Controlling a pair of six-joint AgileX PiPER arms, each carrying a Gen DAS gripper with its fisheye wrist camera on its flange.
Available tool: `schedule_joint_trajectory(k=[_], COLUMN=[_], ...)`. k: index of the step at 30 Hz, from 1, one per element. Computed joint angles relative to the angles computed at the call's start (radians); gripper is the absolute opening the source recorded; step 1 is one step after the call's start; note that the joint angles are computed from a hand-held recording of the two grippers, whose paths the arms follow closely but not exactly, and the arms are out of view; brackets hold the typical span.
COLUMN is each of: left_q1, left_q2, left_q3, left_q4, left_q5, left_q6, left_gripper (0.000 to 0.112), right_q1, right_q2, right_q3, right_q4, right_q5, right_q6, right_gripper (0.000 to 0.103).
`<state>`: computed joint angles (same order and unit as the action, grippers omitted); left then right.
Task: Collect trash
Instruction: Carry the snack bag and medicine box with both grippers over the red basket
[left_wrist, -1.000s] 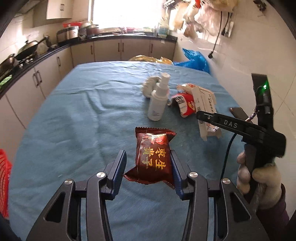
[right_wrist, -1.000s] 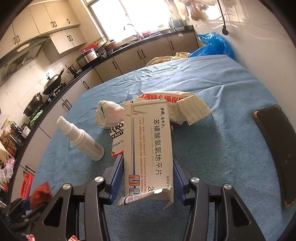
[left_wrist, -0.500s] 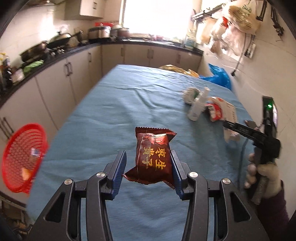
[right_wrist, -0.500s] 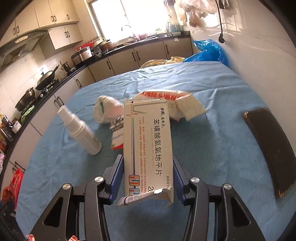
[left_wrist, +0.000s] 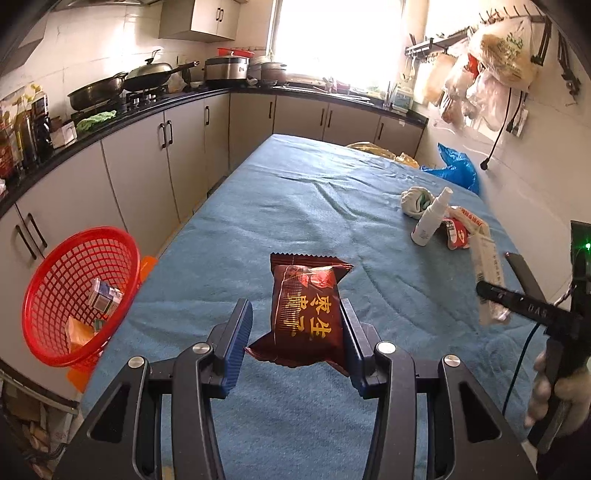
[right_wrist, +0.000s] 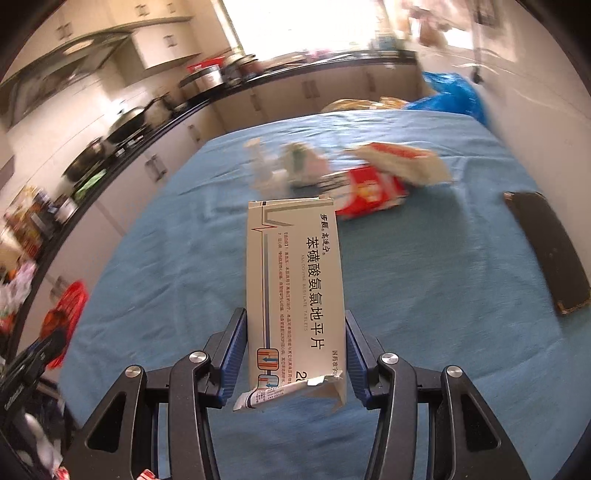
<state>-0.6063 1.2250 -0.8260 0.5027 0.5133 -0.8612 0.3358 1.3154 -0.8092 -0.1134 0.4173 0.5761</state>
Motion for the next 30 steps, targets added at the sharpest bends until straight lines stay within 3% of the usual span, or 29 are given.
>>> schedule_joint_trajectory(k=[6,14,17,23,30], left_q1=[0.137,0.564,0.739,0.972,1.087], left_q2=[-0.118,-0.21,-0.193,-0.106,0.068], left_q3=[0.056,0.109,0.119,0.106,0.017], left_q4=[-0.194,-0.635,-0.827,-1.039,-1.164], left_q5=[-0.011,-0.001,0.008,0.016,0.003], left_q6=[0.208,0.718,0.945,1.233,1.415], left_gripper=[0.045,0.045,0.045,0.046,0.047], right_q1=[0.186,0.326,0.373,0.43,0.469], right_q2=[0.07,0.219,0.295,0.481,0.774], right_q3=[-0.075,-0.241,-0.342,-0.606,-1.05], right_q4=[-0.13,-0.133,-0.096,0.081,0.267], right_q5=[0.015,0.038,0.056,0.096,0.198], right_q6=[0.166,0.18,0.139,-0.041,-0.209], right_gripper=[0.053,0.053,0.053,0.053,0.053])
